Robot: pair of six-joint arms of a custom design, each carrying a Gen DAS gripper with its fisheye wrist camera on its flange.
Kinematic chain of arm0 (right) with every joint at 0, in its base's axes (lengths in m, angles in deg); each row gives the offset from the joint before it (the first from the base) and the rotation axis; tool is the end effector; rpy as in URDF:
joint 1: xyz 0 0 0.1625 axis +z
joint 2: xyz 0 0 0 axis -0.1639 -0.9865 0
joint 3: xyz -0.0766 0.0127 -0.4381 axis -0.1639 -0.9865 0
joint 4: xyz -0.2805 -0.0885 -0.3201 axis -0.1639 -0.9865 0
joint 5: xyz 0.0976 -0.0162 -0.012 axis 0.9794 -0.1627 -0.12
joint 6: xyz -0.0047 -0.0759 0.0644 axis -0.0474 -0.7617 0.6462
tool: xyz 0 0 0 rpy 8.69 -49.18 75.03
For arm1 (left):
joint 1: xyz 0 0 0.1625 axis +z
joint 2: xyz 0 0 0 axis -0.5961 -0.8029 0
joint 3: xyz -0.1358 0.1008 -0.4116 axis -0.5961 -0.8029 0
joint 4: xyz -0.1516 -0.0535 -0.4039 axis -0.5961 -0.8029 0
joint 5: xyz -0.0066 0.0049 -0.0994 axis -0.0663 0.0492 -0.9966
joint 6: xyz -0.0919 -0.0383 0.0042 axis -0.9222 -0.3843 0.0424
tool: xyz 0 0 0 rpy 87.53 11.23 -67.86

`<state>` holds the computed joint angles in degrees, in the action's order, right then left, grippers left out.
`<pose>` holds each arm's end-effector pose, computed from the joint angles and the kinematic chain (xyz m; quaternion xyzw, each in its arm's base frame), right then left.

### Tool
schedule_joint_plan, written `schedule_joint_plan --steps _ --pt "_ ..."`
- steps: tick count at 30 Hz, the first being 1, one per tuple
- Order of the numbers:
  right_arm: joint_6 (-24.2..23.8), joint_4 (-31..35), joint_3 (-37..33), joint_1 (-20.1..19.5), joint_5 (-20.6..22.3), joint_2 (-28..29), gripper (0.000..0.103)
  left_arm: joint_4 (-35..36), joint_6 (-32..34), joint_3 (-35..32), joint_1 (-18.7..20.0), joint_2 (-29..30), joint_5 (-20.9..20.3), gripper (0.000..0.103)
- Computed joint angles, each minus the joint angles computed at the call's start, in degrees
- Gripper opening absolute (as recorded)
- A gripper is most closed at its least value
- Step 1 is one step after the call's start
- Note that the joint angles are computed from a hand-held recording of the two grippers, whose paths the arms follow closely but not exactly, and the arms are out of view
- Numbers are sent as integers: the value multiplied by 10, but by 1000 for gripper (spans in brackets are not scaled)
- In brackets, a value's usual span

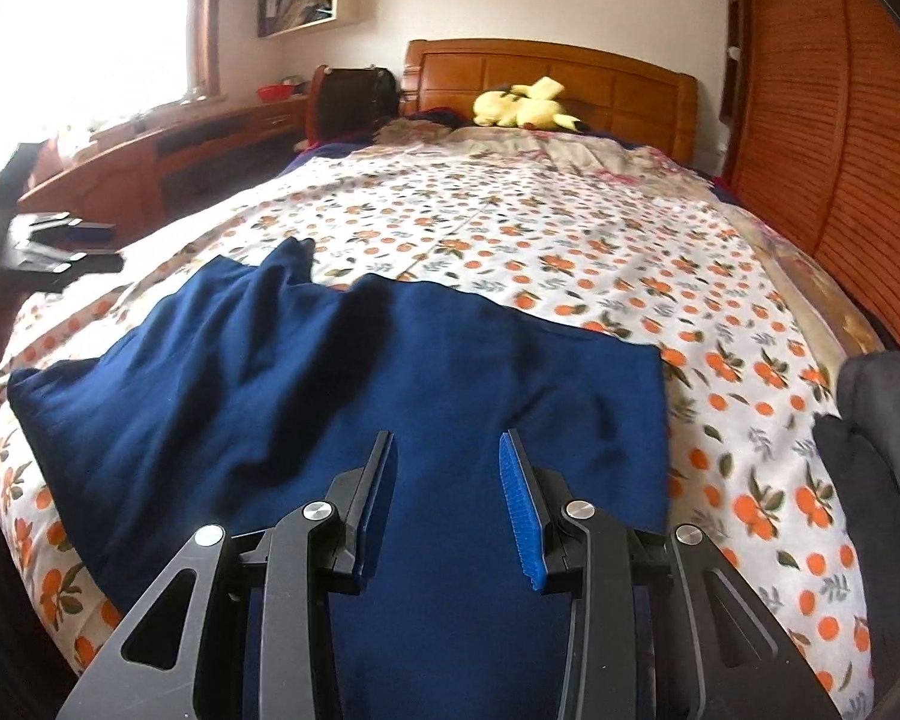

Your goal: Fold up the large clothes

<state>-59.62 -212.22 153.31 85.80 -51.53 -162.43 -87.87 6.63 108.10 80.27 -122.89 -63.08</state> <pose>0.0061 -0.5247 0.3371 0.3375 -0.8479 0.3213 0.2529 -0.2510 -0.5406 0.1396 0.2693 0.8257 -0.3115 0.3856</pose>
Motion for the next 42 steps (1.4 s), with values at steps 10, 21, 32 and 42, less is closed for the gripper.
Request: schedule_joint_plan --steps 10,21,32,42 --pt "-7 0 18 -31 -9 -38 36 -16 -85 94 -75 -21 30 89" --pt "12 5 34 -66 -30 -66 61 5 -215 166 -103 -32 48 90" --pt "-25 -22 84 -65 18 -106 56 -16 -330 220 -85 -58 22 90" --pt "-38 28 97 -23 2 -64 50 -128 -353 244 -68 -45 -36 63"
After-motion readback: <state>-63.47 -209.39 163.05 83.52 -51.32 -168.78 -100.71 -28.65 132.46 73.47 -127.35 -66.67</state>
